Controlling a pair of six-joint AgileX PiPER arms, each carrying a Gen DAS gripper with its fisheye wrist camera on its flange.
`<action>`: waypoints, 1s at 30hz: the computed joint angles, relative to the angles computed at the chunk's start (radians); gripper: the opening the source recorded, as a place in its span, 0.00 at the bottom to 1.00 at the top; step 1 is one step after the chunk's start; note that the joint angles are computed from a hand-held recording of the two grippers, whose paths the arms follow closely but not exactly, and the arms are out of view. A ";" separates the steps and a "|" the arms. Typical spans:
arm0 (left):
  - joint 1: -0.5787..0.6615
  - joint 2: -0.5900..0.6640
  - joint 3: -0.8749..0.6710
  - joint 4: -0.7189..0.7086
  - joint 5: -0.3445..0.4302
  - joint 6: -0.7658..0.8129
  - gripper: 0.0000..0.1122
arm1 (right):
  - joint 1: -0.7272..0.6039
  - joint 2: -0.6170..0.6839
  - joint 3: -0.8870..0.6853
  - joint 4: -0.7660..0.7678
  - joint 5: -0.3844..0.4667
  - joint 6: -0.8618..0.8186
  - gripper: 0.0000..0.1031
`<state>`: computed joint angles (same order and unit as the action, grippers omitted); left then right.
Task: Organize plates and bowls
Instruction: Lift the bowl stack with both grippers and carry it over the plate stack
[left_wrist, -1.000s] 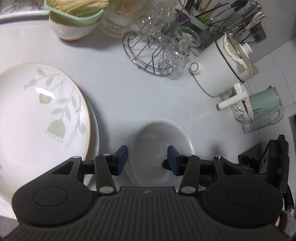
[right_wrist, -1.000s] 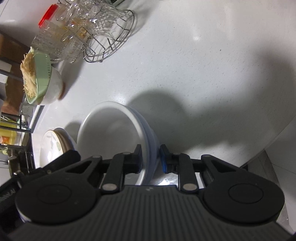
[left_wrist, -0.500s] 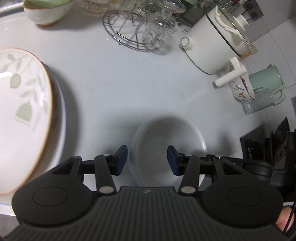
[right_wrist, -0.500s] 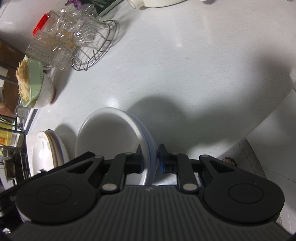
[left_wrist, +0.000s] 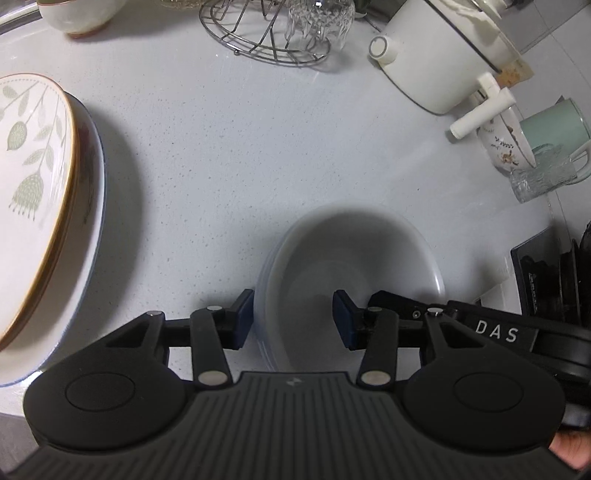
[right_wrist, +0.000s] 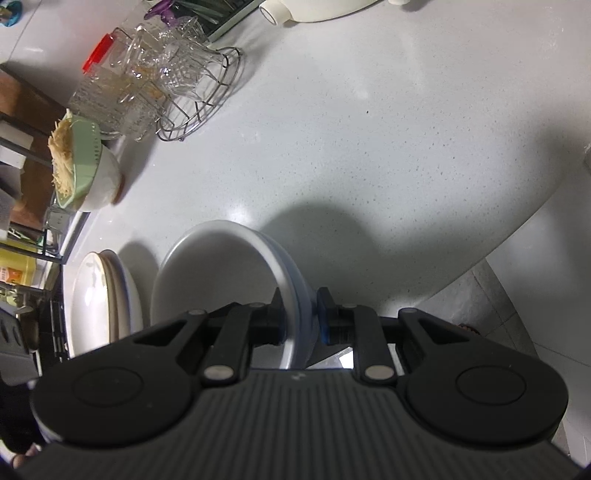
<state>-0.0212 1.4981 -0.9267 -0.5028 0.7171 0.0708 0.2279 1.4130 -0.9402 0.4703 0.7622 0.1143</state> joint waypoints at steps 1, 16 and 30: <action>0.004 0.000 0.001 -0.001 0.003 -0.002 0.45 | 0.000 -0.003 0.002 -0.002 -0.001 0.000 0.19; -0.031 -0.116 -0.082 0.151 0.141 -0.142 0.44 | -0.013 -0.119 0.010 0.034 0.076 -0.030 0.21; 0.086 -0.204 -0.203 0.153 0.345 -0.058 0.45 | 0.104 -0.184 -0.085 -0.029 0.097 0.125 0.21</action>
<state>0.0647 1.2938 -1.1295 -0.3498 1.0617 0.0128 0.3319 1.2287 -1.0257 0.4408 0.8593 0.2391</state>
